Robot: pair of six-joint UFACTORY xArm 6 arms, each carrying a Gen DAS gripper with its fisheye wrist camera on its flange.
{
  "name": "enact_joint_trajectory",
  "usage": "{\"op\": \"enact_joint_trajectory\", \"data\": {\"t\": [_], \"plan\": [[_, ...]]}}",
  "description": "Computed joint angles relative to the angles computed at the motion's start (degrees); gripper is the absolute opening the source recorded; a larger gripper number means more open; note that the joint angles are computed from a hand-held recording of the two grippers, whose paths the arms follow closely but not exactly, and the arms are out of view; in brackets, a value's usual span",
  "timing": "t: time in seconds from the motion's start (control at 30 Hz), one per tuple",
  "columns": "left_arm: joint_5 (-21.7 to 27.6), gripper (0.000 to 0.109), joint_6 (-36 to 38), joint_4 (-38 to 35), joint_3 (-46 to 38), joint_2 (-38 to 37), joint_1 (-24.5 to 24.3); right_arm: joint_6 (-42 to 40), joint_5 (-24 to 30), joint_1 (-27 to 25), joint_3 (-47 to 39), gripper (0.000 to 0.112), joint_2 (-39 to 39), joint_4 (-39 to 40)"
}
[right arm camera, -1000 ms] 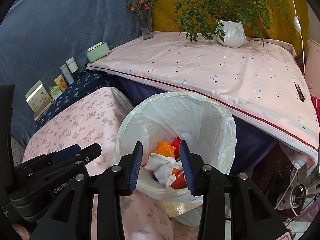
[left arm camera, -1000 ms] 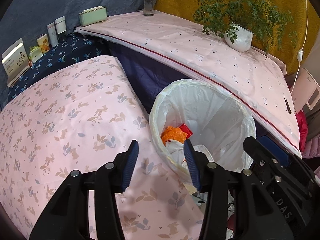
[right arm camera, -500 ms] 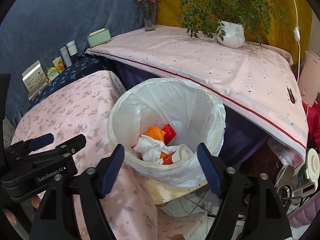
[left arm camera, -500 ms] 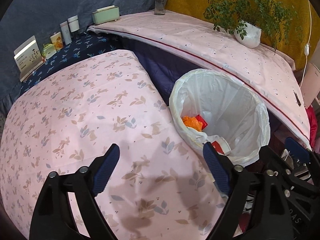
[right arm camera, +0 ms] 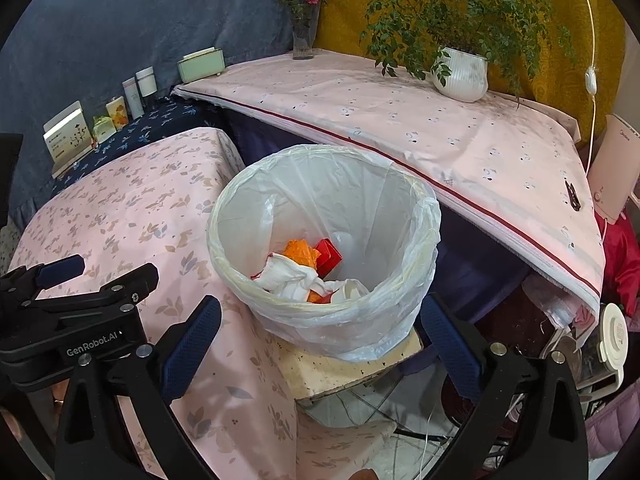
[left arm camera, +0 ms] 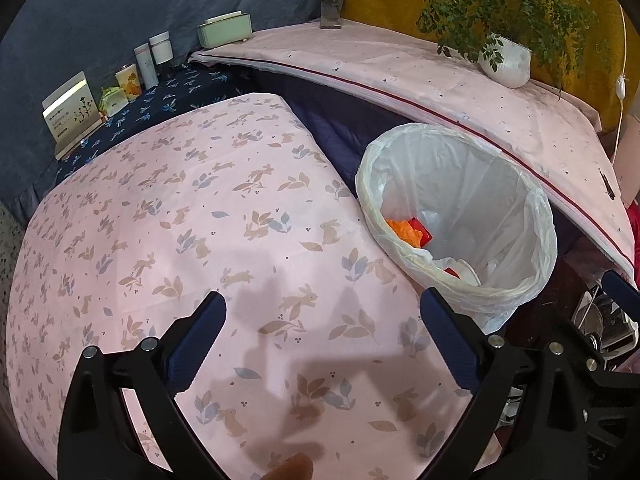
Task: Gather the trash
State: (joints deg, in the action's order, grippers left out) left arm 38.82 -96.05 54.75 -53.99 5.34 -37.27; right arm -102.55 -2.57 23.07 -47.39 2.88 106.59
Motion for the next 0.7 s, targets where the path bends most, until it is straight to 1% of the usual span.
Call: {"op": "enact_joint_trajectory", "data": {"t": [0.03,0.07,0.2,0.33,0.47,0.57,0.6,0.7], "plan": [[0.13,0.093,0.09,-0.09,-0.07,0.13,-0.07,-4.38,-0.45,0.01,-0.70,0.096,0.17,4.07],[0.31,0.093,0.19,-0.14,-0.12,0.23,-0.15,-6.88,-0.77,-0.02,-1.15,0.096,0.26,6.23],[0.38,0.093,-0.19,-0.30,-0.14,0.41,-0.23,-12.60,-1.55,-0.34,-2.22,0.096,0.61,11.47],[0.23,0.093,-1.24,-0.20,0.15,0.32,-0.21,-11.75,-1.75,-0.64,-2.18,0.096,0.91,10.94],[0.45,0.093,-1.43,-0.13,0.15,0.28,-0.34,-13.54,-1.92,-0.69,-2.33,0.096,1.15,12.69],[0.50,0.093,-1.40,-0.17,0.14,0.29,-0.39,-12.61,-1.94,-0.58,-2.15,0.096,1.33,11.87],[0.57,0.093,-1.42,-0.16,0.10,0.31,-0.42,-14.17,-2.08,-0.67,-2.40,0.096,1.47,13.32],[0.63,0.093,-1.45,-0.22,0.11,0.30,-0.47,-14.69,-1.96,-0.87,-2.41,0.096,1.58,13.86]]}}
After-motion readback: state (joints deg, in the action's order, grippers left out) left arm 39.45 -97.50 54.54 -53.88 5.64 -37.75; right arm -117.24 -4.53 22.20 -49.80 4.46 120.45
